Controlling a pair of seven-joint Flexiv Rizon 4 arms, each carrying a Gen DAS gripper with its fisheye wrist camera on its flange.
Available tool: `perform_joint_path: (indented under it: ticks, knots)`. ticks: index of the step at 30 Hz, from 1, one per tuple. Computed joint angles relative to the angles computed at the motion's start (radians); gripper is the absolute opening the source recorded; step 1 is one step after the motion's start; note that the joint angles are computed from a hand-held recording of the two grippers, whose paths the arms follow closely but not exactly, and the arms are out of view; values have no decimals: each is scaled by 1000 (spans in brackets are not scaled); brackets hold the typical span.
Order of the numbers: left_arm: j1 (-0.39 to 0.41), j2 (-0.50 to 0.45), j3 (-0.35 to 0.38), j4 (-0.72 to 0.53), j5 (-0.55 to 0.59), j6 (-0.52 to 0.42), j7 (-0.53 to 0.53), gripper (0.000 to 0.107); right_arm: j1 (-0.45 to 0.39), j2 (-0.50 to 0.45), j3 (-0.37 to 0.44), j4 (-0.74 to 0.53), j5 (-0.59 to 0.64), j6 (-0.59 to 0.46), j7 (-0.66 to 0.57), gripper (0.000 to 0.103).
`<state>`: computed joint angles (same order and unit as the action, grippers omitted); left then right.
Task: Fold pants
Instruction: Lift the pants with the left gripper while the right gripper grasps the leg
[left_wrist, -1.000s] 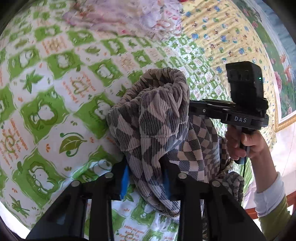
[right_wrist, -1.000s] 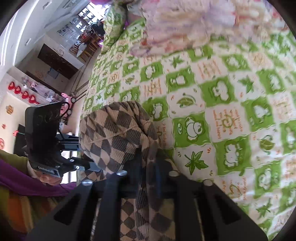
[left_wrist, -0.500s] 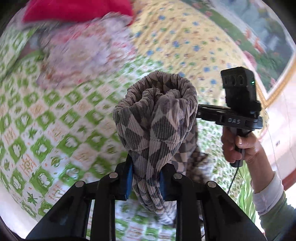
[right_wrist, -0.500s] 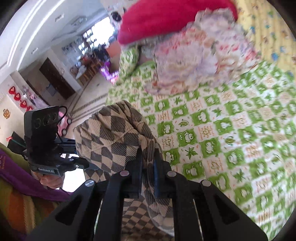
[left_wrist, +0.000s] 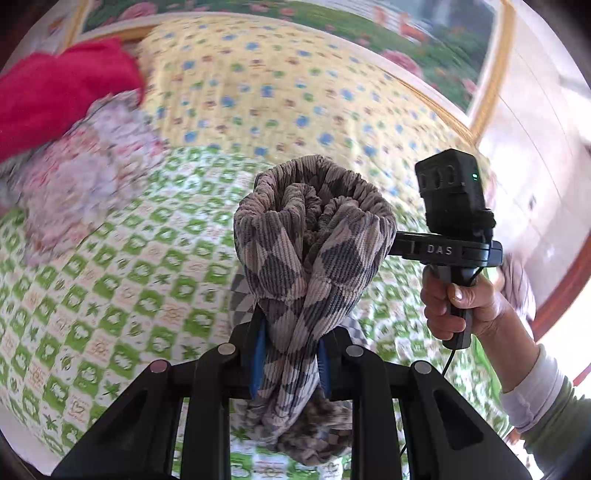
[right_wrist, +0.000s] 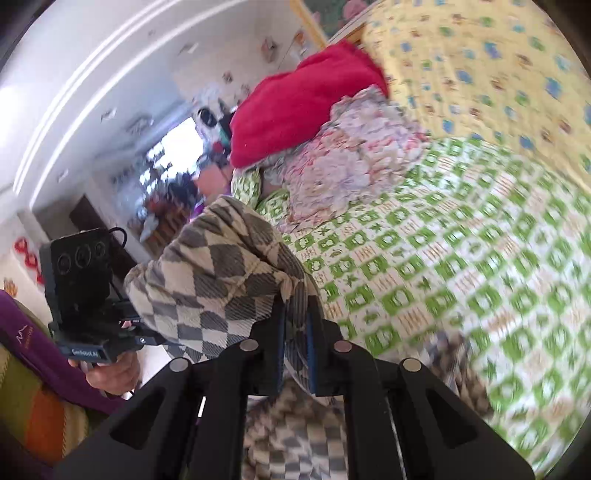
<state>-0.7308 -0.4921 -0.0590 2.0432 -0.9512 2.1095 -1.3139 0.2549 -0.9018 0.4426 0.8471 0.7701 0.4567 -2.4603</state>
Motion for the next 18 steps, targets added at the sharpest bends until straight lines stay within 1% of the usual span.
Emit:
perform_joint_path:
  ticks: [3, 4, 6, 7, 10, 11, 13, 14, 16, 17, 18]
  knots:
    - [-96, -50, 36, -77, -117, -2, 147, 23, -55, 15, 17, 70, 55, 36, -15, 11]
    - [-114, -68, 35, -102, -149, 1, 195, 23, -65, 19, 19, 86, 67, 45, -19, 11]
    - [-169, -116, 40, -179, -261, 1, 335, 23, -93, 26, 25, 123, 95, 61, -28, 11]
    - [-178, -128, 34, -198, -289, 7, 376, 24, -109, 30, 27, 145, 110, 71, -32, 11]
    - [-216, -195, 11, -297, -419, 37, 568, 25, -136, 36, 24, 190, 136, 93, -37, 11]
    - [-217, -216, -1, -316, -415, 51, 594, 26, -144, 40, 22, 208, 140, 98, -38, 11]
    - [-196, -243, -24, -318, -351, 59, 582, 28, -150, 44, 12, 237, 144, 125, -34, 11]
    - [-183, -247, -40, -317, -338, 48, 589, 28, -150, 47, 5, 251, 140, 137, -25, 11]
    - [-132, -256, -82, -294, -234, 36, 535, 30, -146, 60, -7, 285, 130, 178, -6, 14]
    - [-125, -262, -88, -297, -220, 29, 534, 32, -140, 70, -17, 306, 119, 207, 7, 14]
    - [-122, -274, -90, -303, -204, 17, 537, 37, -137, 77, -22, 323, 109, 230, 17, 14]
